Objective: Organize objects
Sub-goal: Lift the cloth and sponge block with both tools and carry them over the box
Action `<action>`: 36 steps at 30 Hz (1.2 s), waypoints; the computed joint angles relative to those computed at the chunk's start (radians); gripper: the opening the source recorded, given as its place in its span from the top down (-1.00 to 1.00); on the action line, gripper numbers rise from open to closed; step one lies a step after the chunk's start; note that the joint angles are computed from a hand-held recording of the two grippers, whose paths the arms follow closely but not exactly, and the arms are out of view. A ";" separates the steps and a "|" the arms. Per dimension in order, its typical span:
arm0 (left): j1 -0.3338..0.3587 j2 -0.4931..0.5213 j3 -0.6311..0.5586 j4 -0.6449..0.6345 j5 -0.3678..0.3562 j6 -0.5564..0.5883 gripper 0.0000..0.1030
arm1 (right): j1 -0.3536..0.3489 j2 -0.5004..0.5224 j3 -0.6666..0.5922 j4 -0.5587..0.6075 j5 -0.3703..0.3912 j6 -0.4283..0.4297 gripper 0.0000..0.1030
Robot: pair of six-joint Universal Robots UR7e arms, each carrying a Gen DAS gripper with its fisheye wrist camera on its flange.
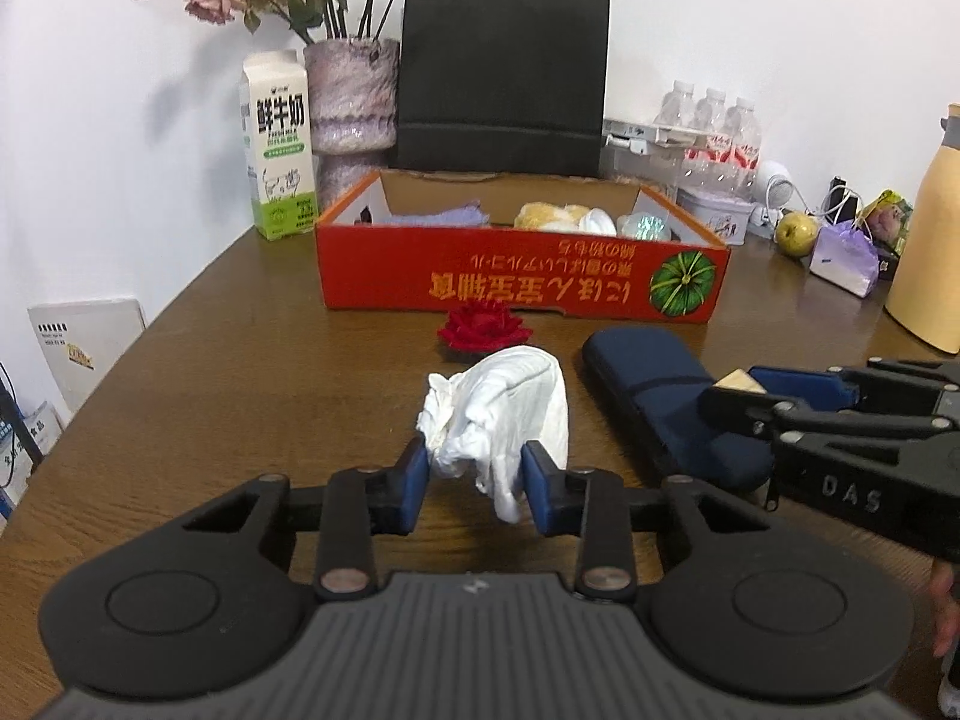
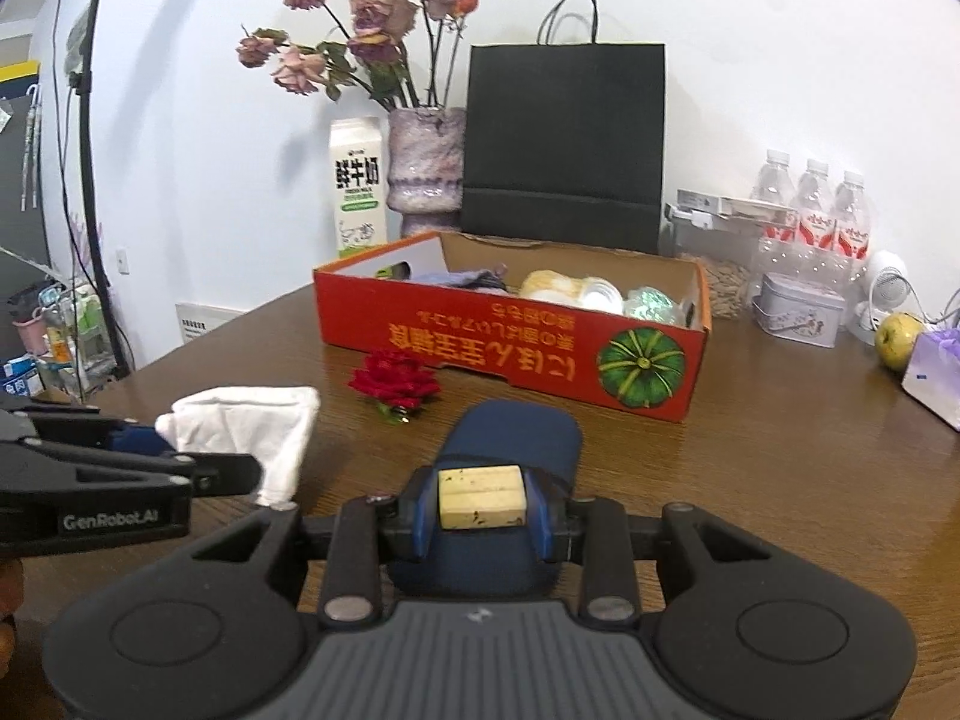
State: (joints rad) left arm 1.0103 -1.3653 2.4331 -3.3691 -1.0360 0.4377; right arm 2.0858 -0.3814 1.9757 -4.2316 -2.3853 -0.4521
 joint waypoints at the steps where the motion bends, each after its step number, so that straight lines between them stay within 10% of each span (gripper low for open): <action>1: -0.006 -0.001 0.000 -0.003 0.002 0.001 0.34 | 0.003 0.000 -0.002 0.000 0.002 0.000 0.42; 36: -0.022 0.157 -0.231 -0.013 -0.015 0.022 0.36 | -0.041 -0.054 -0.150 0.084 0.064 -0.086 0.42</action>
